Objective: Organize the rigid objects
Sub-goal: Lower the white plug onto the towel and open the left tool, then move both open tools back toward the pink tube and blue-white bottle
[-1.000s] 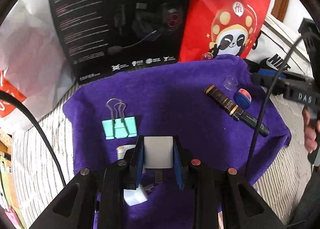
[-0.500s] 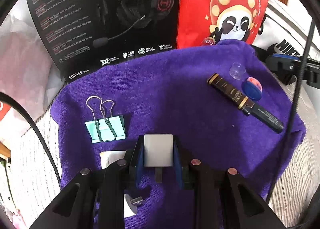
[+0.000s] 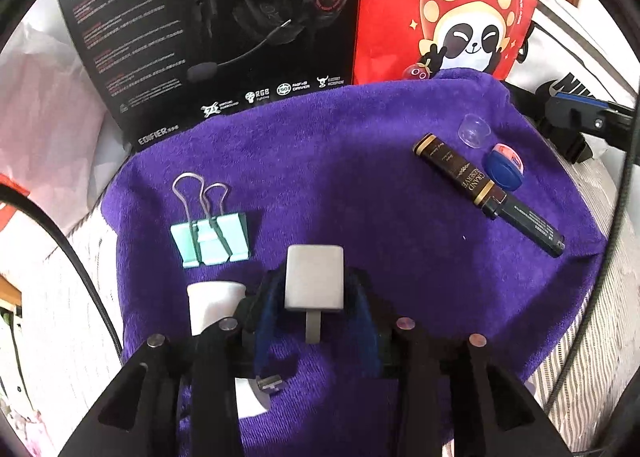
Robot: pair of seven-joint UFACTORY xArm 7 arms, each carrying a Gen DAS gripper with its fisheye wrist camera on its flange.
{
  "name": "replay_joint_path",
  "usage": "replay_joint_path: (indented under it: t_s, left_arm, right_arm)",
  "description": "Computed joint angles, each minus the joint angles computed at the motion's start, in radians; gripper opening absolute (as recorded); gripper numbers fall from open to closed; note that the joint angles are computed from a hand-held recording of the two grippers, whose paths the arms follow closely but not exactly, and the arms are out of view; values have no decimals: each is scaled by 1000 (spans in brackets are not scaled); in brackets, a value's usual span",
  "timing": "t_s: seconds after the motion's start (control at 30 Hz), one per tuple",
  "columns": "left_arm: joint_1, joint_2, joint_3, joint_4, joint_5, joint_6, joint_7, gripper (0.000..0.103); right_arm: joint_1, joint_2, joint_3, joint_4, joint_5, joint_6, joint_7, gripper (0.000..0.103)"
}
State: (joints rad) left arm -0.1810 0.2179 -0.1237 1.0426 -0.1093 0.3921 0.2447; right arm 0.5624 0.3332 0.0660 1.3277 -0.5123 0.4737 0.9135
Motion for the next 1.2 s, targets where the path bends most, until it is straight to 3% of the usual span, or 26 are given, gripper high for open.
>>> replay_joint_path:
  t_s: [0.13, 0.27, 0.47, 0.57, 1.03, 1.2]
  left_arm:
    - [-4, -62, 2, -48, 2, -6, -16, 35]
    - [8, -172, -13, -121, -121, 1, 72, 35]
    - [-17, -337, 37, -253, -141, 6, 114, 37]
    - [-33, -398, 53, -310, -160, 15, 130, 37]
    - [-165, -442, 65, -463, -303, -8, 170, 37]
    - [-145, -436, 11, -498, -192, -74, 84, 37]
  right_arm:
    - [9, -27, -3, -13, -22, -2, 15, 48]
    - [18, -71, -1, -37, -70, -1, 65, 48]
    - [29, -123, 25, -56, -166, 28, 153, 52]
    - [24, -149, 52, -93, -162, 26, 193, 52]
    - [-30, -420, 198, -459, -189, 31, 494, 53]
    - [-79, -493, 263, -554, -205, 2, 609, 53]
